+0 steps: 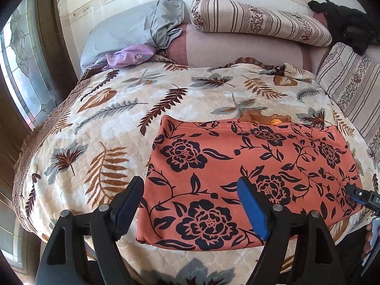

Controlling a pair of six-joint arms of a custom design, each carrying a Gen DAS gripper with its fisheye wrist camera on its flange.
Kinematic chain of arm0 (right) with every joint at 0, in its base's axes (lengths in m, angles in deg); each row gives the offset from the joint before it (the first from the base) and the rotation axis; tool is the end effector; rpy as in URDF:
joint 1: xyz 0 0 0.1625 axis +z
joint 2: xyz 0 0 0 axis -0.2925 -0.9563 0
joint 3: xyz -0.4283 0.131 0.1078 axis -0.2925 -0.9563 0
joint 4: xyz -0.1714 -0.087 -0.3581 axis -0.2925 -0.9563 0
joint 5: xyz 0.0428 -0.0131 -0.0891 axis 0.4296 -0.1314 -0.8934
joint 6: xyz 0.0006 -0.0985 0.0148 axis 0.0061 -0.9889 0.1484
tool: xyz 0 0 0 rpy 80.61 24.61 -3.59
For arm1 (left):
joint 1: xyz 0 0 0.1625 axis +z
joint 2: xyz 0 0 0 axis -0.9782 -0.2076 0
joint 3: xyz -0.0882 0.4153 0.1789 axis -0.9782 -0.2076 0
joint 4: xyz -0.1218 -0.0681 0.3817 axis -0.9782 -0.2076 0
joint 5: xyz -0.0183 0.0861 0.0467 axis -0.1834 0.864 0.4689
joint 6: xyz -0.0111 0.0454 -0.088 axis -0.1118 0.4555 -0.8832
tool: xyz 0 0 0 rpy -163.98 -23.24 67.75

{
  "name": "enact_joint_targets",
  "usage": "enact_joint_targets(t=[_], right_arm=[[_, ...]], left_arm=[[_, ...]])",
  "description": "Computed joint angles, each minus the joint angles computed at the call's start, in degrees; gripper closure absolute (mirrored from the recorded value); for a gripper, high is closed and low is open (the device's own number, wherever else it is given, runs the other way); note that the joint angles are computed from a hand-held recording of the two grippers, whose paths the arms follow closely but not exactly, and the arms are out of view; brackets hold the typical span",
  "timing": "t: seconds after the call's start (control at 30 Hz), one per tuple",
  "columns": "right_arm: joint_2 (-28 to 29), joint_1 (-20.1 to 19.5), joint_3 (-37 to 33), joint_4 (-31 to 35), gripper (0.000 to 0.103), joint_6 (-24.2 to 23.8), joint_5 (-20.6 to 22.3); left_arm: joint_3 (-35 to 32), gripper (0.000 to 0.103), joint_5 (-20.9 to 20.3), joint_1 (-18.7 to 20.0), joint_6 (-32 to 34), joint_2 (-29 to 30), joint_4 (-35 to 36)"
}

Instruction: Fold small clothes

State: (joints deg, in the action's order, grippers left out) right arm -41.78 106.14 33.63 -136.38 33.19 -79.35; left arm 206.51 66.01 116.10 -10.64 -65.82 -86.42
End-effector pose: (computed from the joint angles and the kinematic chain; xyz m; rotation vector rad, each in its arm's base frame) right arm 0.1095 -0.5858 0.1659 0.3491 -2.8242 0.6629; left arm -0.1418 -0.3969 0.2746 -0.0010 2.0534 -0.9364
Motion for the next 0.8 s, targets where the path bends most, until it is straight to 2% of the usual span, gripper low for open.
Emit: enact_joint_targets(t=[0.07, 0.23, 0.4, 0.6, 0.8], right_arm=[[-0.23, -0.96, 1.01, -1.9, 0.019, -0.62, 2.51], [0.19, -1.09, 2.0, -4.29, 0.018, -3.78, 2.75], [-0.67, -3.22, 3.09, -4.92, 0.018, -4.47, 7.69], [-0.98, -4.23, 3.59, -5.23, 0.018, -4.85, 10.39], [-2.3, -5.48, 3.66, -2.74, 0.018, -3.18, 13.04]], left_arm=[[-0.37, 0.022, -0.64, -0.29, -0.73, 0.0, 1.13], [-1.18, 0.022, -2.33, -0.34, -2.33, 0.03, 2.37], [-1.68, 0.022, -3.53, -0.38, -3.25, 0.8, 2.99], [-1.26, 0.022, -4.74, -0.33, -1.07, 2.73, -0.87], [-0.06, 0.022, -7.51, 1.49, 2.65, 5.68, -7.05]])
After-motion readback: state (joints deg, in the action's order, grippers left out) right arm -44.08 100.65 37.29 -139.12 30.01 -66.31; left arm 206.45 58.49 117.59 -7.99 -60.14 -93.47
